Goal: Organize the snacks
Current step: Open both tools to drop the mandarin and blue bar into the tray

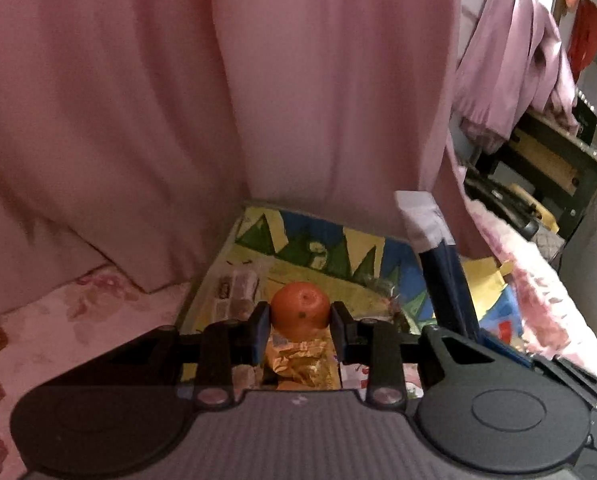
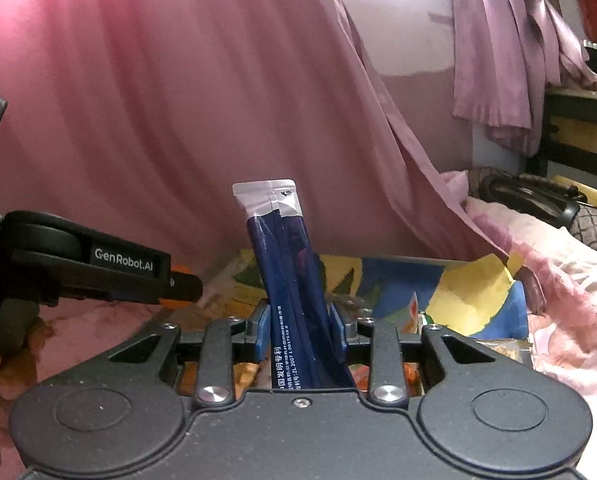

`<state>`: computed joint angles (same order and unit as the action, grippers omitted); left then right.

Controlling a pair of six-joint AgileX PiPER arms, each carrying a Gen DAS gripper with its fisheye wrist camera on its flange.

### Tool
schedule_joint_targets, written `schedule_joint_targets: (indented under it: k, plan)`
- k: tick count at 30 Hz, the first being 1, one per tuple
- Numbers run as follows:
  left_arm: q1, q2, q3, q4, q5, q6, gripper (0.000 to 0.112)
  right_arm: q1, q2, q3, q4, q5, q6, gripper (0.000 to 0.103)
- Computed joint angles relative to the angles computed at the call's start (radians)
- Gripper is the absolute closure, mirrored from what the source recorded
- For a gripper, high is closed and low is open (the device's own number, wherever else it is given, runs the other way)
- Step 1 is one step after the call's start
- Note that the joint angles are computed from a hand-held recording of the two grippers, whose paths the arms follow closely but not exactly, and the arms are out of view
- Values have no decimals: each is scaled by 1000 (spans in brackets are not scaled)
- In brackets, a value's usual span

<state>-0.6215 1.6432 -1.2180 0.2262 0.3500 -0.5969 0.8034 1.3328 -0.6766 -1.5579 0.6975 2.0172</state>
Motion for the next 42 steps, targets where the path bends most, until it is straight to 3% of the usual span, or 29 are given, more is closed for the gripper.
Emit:
schedule_joint_targets:
  k: [4,6,17,23,32,37,42]
  plan:
    - [7,46,-37,-66,25,95,77,-3,60,-46,77,20,-113,70]
    - [8,65,-54,-82,46,117,77,-10,81,-57,106,2,-164,92]
    - [-10,126,-104,-101,108,172,77,12,126,-56,100,30,-181,91]
    - [0,131,-110,-146,121,186,76,12,113,-45,87,33,-165,85]
    - [11,64,-81,-140,112,137,55,83,64,-35,99,120,-173,65]
    - [-21,-10,-47,7,108,1,31,137,11,-31,128,197,-178,50]
    - [-46,-96,-13,126,121,-115,19,206,-69,-28,161,291,-187,36]
